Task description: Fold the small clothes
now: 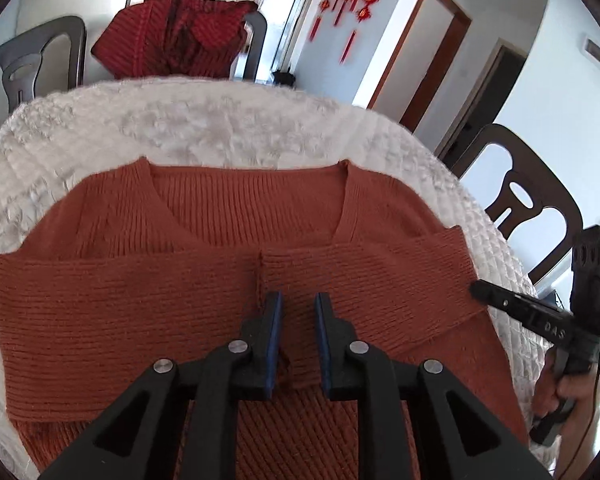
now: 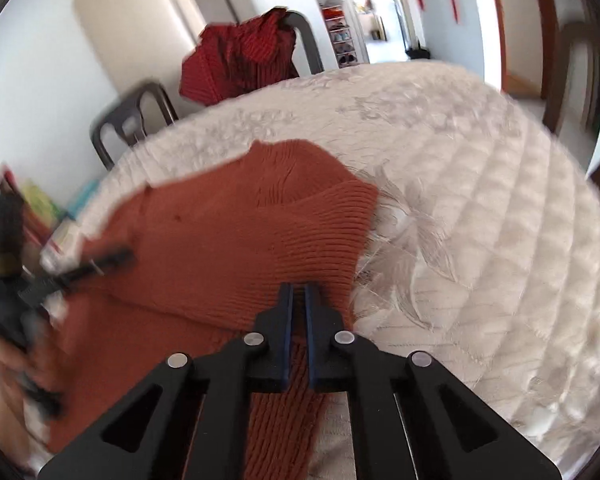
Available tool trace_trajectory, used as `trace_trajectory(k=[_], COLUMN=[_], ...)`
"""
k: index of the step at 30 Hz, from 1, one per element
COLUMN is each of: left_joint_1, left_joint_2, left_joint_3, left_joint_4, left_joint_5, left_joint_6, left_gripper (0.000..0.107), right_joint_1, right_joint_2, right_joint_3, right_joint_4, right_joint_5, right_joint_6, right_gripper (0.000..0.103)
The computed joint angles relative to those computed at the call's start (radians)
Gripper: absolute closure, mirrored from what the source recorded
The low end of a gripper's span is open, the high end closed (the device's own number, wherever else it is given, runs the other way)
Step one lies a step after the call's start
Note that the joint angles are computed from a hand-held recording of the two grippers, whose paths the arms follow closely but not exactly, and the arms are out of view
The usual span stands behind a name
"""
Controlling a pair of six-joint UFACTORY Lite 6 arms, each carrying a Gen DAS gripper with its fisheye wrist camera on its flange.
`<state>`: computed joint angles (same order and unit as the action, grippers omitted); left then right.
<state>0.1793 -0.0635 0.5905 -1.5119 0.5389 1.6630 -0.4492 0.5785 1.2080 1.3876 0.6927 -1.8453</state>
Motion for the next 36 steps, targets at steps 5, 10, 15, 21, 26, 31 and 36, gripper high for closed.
trace_trajectory(k=[5, 10, 15, 21, 26, 31, 36], left_joint_1=[-0.003, -0.079, -0.049, -0.02, 0.046, 0.048, 0.152], left_joint_2=[-0.028, 0.014, 0.143, -0.035, -0.17, -0.147, -0.292], left_joint_3=[0.02, 0.078, 0.151, 0.04, -0.098, -0.087, -0.164], left_joint_4=[0.064, -0.011, -0.011, 0.105, 0.165, 0.151, 0.231], left_joint_5=[-0.001, -0.091, -0.063, -0.048, -0.033, -0.051, -0.006], left_joint_6=[-0.081, -0.047, -0.065, -0.141, -0.111, -0.121, -0.137], left_gripper=[0.088, 0.088, 0.088, 0.088, 0.088, 0.088, 0.088], right_joint_1=[-0.023, 0.029, 0.094, 0.082, 0.03, 0.038, 0.041], right_joint_2=[-0.034, -0.027, 0.143, 0.074, -0.089, -0.066, -0.146], right_joint_3=[-0.004, 0.051, 0.248, 0.179, -0.049, -0.083, -0.156], right_joint_4=[-0.008, -0.013, -0.076, -0.082, -0.01, 0.035, 0.057], right_joint_5=[-0.006, -0.013, -0.093, -0.087, -0.035, -0.079, -0.11], right_joint_6=[-0.003, 0.026, 0.144, 0.146, -0.068, -0.157, -0.198], right_gripper=[0.103, 0.103, 0.103, 0.102, 0.102, 0.102, 0.102])
